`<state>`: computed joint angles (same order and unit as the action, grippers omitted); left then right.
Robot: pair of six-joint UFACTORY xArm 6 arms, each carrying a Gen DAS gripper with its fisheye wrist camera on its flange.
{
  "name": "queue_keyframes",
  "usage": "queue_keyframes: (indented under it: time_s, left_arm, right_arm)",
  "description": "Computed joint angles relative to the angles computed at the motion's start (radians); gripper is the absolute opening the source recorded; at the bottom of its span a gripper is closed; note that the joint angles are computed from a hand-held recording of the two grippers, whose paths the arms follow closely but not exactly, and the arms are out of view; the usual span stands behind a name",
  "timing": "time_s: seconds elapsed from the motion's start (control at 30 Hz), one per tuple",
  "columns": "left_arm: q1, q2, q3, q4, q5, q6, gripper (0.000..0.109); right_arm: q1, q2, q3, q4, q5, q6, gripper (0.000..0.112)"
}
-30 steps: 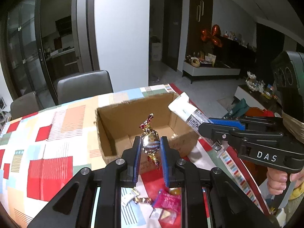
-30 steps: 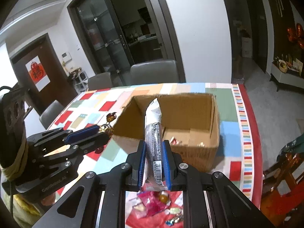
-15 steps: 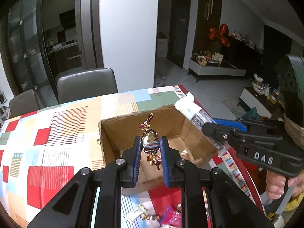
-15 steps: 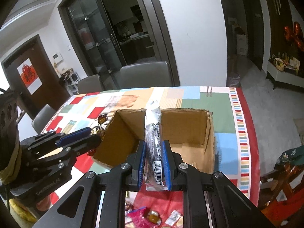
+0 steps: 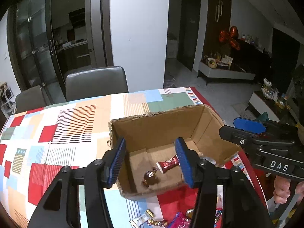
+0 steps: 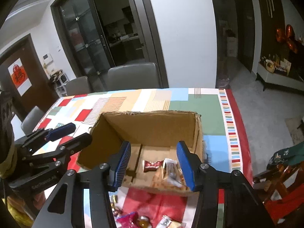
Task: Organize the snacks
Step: 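Move both open grippers back toward the remaining snacks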
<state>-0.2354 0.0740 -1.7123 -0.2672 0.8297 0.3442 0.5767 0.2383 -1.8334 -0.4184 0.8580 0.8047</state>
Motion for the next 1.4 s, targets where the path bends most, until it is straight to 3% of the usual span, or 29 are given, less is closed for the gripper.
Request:
queue_keyframes:
  time_s: [0.17, 0.53, 0.9, 1.4]
  left_arm:
    - [0.000, -0.096, 0.121, -0.010, -0.062, 0.041, 0.060]
    - [0.010, -0.284, 0.335, -0.118, -0.111, 0.152, 0.067]
    - [0.004, -0.456, 0.565, -0.151, -0.173, 0.233, 0.067]
    - [0.033, -0.604, 0.802, -0.152, -0.129, 0.283, 0.067]
  right_arm:
    - [0.025, -0.059, 0.085, -0.035, -0.022, 0.013, 0.051]
    - [0.082, -0.200, 0.288, -0.076, -0.081, 0.116, 0.051]
    - [0.164, -0.298, 0.434, -0.201, -0.036, 0.220, 0.051]
    - [0.243, -0.370, 0.614, -0.211, 0.014, 0.338, 0.051]
